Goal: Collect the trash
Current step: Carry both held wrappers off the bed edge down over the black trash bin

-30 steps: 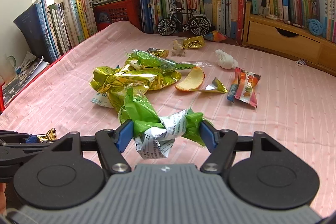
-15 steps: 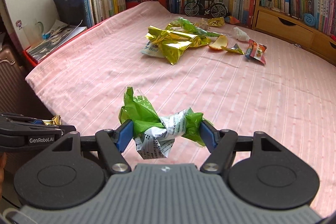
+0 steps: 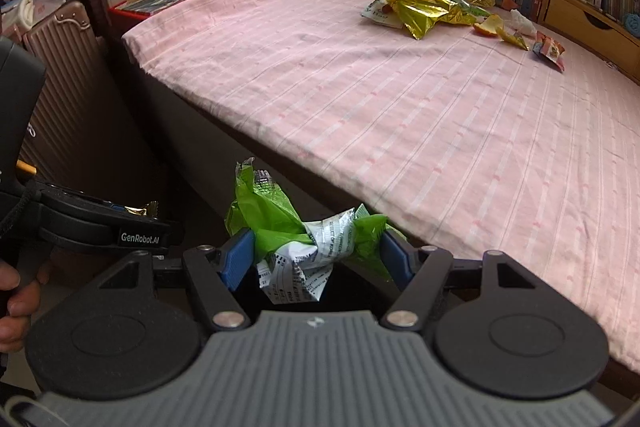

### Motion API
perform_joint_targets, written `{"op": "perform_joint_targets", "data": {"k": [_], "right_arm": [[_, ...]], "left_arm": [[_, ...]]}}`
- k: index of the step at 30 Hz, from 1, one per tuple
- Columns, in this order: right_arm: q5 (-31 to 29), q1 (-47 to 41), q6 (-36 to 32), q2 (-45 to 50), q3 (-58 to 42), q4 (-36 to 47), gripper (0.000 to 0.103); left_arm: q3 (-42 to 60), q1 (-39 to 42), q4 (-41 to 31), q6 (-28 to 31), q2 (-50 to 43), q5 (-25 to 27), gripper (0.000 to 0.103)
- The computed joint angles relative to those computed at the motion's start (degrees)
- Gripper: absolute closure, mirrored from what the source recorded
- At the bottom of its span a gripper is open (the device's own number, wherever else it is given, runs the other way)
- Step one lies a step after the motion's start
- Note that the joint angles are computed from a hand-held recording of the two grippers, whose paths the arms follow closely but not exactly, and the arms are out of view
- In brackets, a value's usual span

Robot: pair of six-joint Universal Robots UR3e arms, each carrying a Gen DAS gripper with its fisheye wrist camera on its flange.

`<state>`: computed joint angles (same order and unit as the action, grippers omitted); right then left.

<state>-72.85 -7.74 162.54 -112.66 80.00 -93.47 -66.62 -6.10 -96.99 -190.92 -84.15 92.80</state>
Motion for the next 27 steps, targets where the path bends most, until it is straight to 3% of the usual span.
{"op": "perform_joint_targets", "data": {"k": [9, 27], "right_arm": [[1.31, -3.95, -8.02, -9.45, 14.82, 1.68, 0.031], [-0.43, -8.13, -16.57, -16.86, 42.46, -11.60, 0.029]], "left_arm": [[-14.37, -3.36, 5.95, -2.89, 3.44, -0.81, 0.074], [-34.04, -5.41, 23.89, -5.74, -4.33, -4.63, 0.071]]}}
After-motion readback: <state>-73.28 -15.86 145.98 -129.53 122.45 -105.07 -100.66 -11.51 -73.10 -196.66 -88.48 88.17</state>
